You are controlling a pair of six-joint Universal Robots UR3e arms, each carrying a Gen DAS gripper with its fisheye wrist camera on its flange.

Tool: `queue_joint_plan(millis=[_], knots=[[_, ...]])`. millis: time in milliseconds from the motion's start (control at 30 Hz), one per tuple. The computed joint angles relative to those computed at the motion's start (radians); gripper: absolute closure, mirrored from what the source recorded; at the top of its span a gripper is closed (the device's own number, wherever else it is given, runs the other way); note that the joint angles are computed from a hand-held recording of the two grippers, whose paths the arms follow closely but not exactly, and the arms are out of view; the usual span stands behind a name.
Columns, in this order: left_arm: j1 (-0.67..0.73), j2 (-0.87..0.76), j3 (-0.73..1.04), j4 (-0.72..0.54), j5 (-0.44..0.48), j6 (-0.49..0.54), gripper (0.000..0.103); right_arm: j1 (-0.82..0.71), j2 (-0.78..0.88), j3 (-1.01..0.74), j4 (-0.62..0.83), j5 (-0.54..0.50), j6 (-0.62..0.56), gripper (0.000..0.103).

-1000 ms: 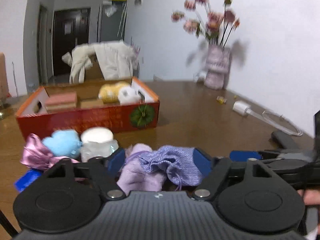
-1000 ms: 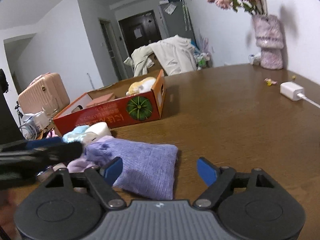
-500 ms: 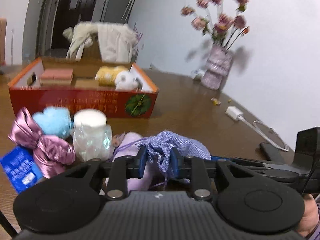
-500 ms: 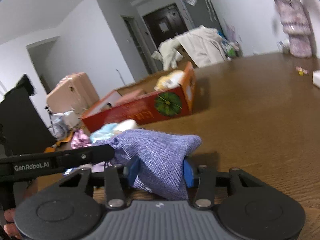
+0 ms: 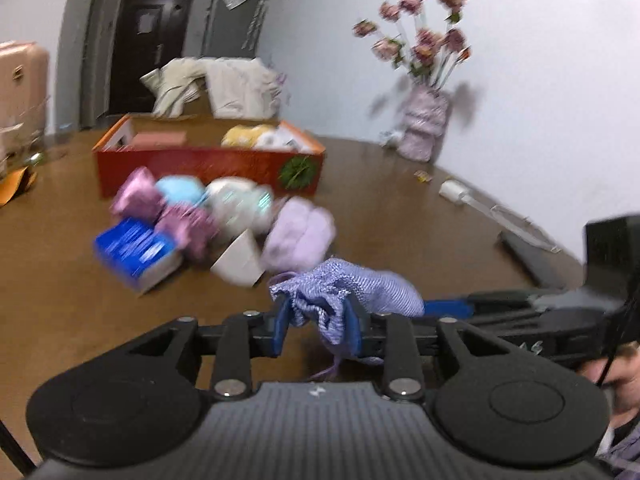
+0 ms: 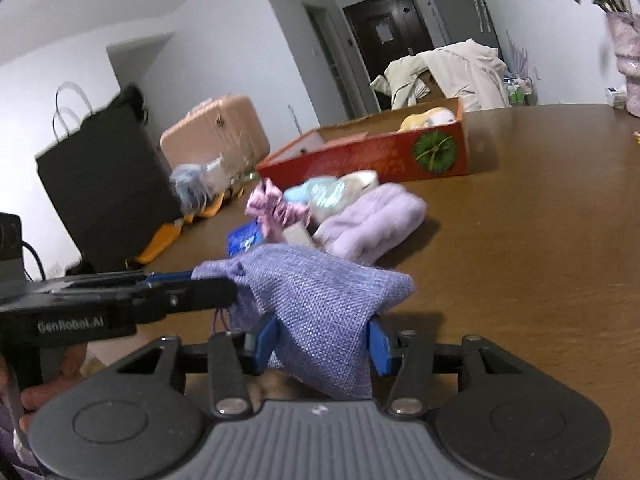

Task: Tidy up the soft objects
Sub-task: 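Take the purple sachet into the left gripper from the right gripper, then carry the purple sachet into the cardboard box and open the left gripper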

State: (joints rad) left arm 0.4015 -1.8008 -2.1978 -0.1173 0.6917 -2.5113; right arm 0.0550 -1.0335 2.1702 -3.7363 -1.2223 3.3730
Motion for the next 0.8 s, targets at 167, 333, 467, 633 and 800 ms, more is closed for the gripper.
queue_joint_plan(millis=[167,333,467,633,800], knots=[[0.028,-0.034,0.008,-0.019,0.040,0.010,0.055,0.037,0.016,-0.005,-0.037,-0.075,0.069,0.043],[0.025,-0.064,0.050,-0.074,0.036,0.017,0.053,0.003,0.059,-0.013,-0.068,-0.054,0.141,0.041],[0.016,-0.088,0.068,-0.082,0.034,0.012,0.055,-0.018,0.095,-0.033,-0.079,0.003,0.169,0.043],[0.019,-0.097,0.091,-0.105,0.023,0.011,0.066,-0.030,0.104,-0.055,-0.066,0.060,0.169,0.064],[0.036,-0.080,0.116,-0.189,-0.005,0.042,0.080,-0.018,0.070,-0.076,-0.009,0.053,0.136,0.086]])
